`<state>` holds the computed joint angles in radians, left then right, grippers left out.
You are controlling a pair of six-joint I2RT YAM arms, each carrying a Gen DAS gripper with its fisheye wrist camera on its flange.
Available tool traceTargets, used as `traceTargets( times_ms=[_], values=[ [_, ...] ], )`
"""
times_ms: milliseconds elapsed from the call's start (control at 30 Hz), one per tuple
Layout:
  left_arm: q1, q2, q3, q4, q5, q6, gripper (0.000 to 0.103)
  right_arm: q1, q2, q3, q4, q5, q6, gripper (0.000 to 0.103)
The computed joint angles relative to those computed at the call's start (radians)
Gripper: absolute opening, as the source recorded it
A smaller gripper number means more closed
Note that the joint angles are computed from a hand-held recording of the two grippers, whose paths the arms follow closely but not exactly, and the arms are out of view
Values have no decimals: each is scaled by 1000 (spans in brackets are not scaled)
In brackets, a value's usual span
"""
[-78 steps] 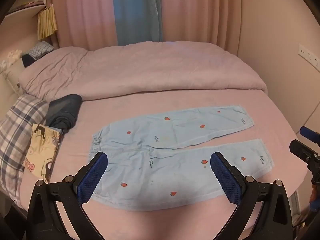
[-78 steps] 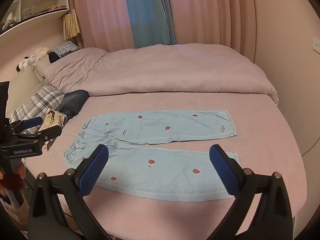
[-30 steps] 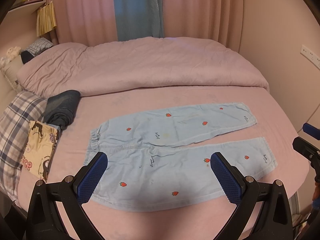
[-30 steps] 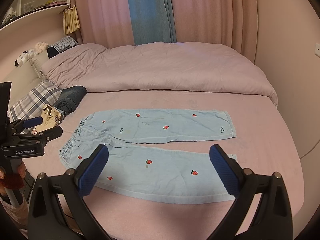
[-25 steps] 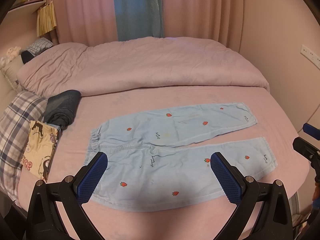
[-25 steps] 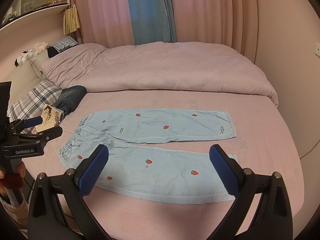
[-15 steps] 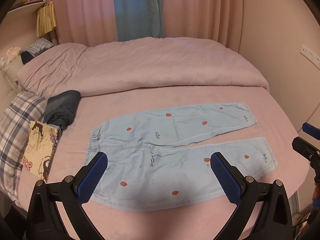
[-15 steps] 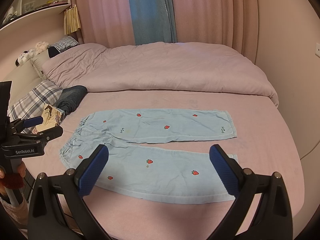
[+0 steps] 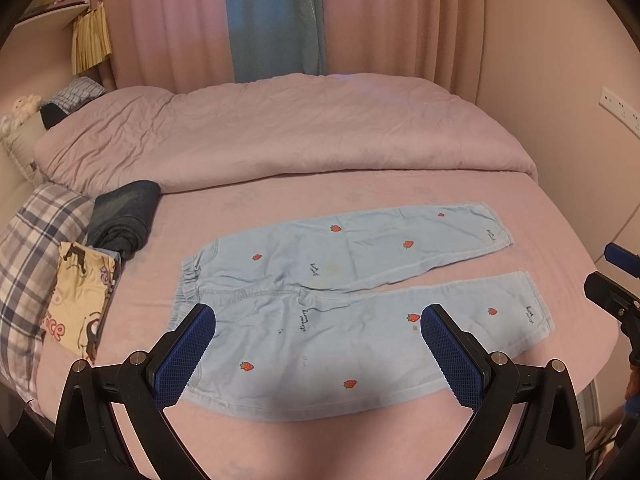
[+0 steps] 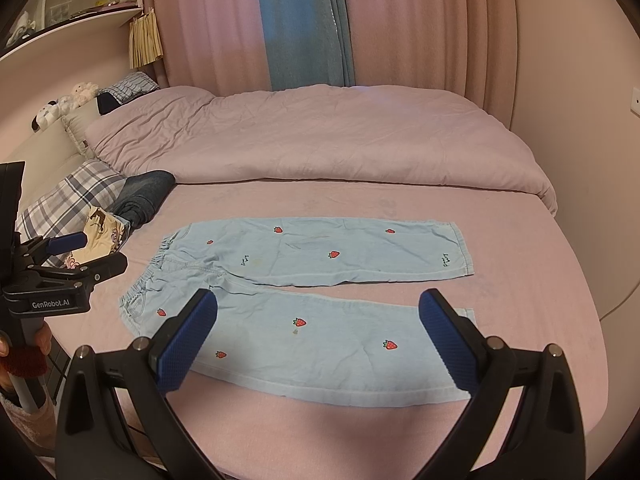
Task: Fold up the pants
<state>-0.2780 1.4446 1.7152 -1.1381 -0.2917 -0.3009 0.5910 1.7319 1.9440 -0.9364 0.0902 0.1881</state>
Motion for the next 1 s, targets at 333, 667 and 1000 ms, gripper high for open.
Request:
traceTargets(
  times_ms=[333, 667, 1000],
  values=[
    [-3, -4, -3, -1, -3, 0, 103, 10, -7, -7, 0, 6, 0, 101],
    [-1, -2, -9, -3, 0, -3, 103, 7, 13, 23, -18, -1, -6, 101],
    [29, 18, -28, 3, 32, 3, 103, 9, 47, 25, -19, -10, 4, 101]
  ],
)
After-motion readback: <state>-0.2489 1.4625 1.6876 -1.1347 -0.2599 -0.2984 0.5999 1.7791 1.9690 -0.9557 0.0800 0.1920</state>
